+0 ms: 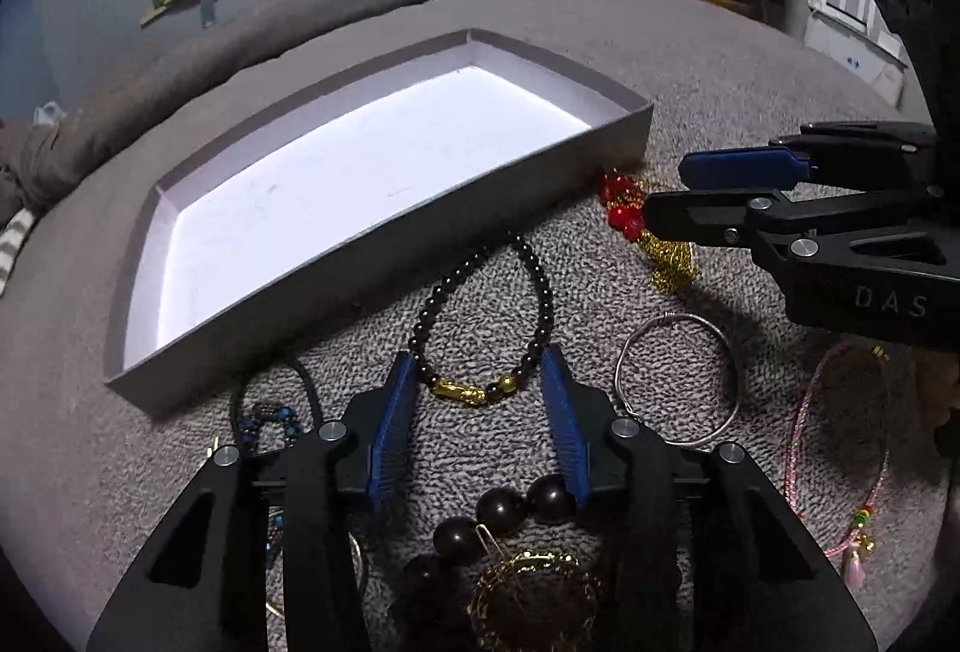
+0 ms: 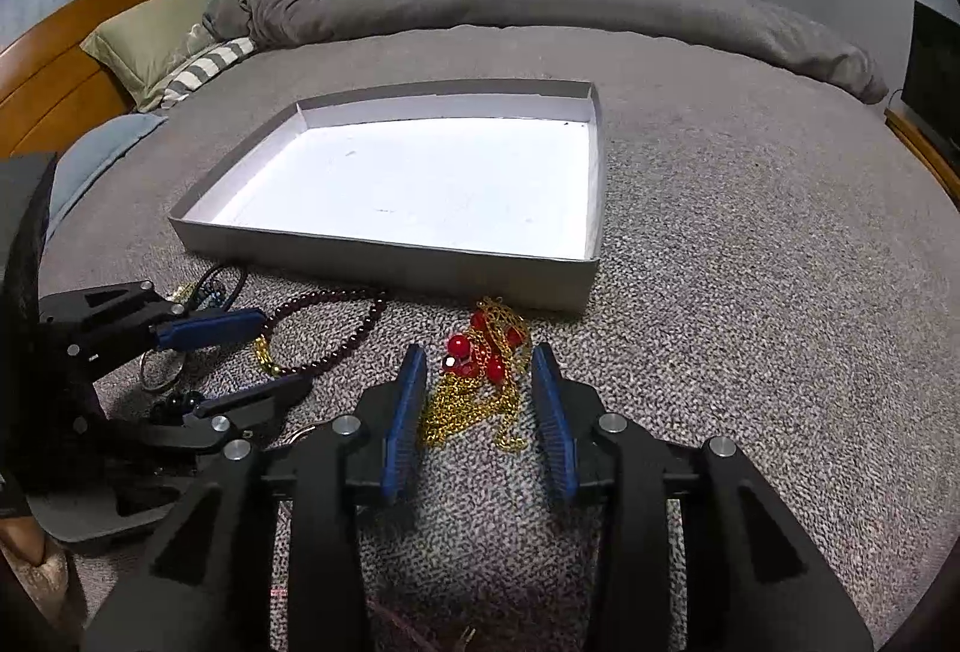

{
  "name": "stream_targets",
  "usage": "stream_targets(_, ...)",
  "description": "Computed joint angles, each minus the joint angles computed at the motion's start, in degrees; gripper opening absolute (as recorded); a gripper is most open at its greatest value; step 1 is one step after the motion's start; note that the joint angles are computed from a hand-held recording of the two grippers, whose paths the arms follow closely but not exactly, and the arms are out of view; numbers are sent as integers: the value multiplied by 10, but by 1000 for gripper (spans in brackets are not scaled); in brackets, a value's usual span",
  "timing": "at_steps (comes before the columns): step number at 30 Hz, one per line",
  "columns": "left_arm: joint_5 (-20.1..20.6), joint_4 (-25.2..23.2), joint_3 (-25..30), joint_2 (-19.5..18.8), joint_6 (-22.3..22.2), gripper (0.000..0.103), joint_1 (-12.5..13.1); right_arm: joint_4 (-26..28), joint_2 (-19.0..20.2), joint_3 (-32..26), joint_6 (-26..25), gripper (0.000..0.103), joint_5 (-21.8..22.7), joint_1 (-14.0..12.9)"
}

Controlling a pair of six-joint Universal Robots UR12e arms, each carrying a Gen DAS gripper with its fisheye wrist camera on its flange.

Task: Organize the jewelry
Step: 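Grasp the black-gold bead bracelet with left tool while right tool grasps red charm, then carry both items into the tray and open both tools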

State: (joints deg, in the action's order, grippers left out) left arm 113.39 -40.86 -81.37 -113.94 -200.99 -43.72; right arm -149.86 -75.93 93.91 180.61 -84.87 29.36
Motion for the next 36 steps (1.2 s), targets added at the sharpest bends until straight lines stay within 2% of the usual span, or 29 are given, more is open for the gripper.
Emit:
stream_targets(4, -22, 13, -8, 4, -1, 39, 6, 12, 8, -7, 0, 37, -5, 2)
stream_targets(8, -34, 27, -15, 8, -3, 24, 9, 17, 11, -8, 3, 34, -7, 1)
stream_targets(10, -39, 33, -17, 8, -3, 18, 10, 13, 10, -6, 9, 23, -2, -2)
stream_targets(13, -42, 42, -22, 11, -4, 12, 10, 4, 6, -1, 18, 14, 15, -7)
stream_targets(15, -43, 49, -25, 14, -2, 11, 10, -6, 4, 2, 21, 8, 16, -9)
stream_targets(20, -27, 61, -27, 18, 6, 10, 7, -39, -3, 11, 23, 7, 27, -12)
stream_targets(24, -32, 87, -38, 30, 3, 10, 7, -69, -10, 18, 33, 7, 42, -16)
stream_targets(30, -17, 124, -49, 49, -4, 9, 5, -111, -21, 27, 58, 7, 57, -23)
stream_targets(36, -10, 129, -49, 63, -4, 9, 7, -123, -18, 17, 72, 7, 60, -24)
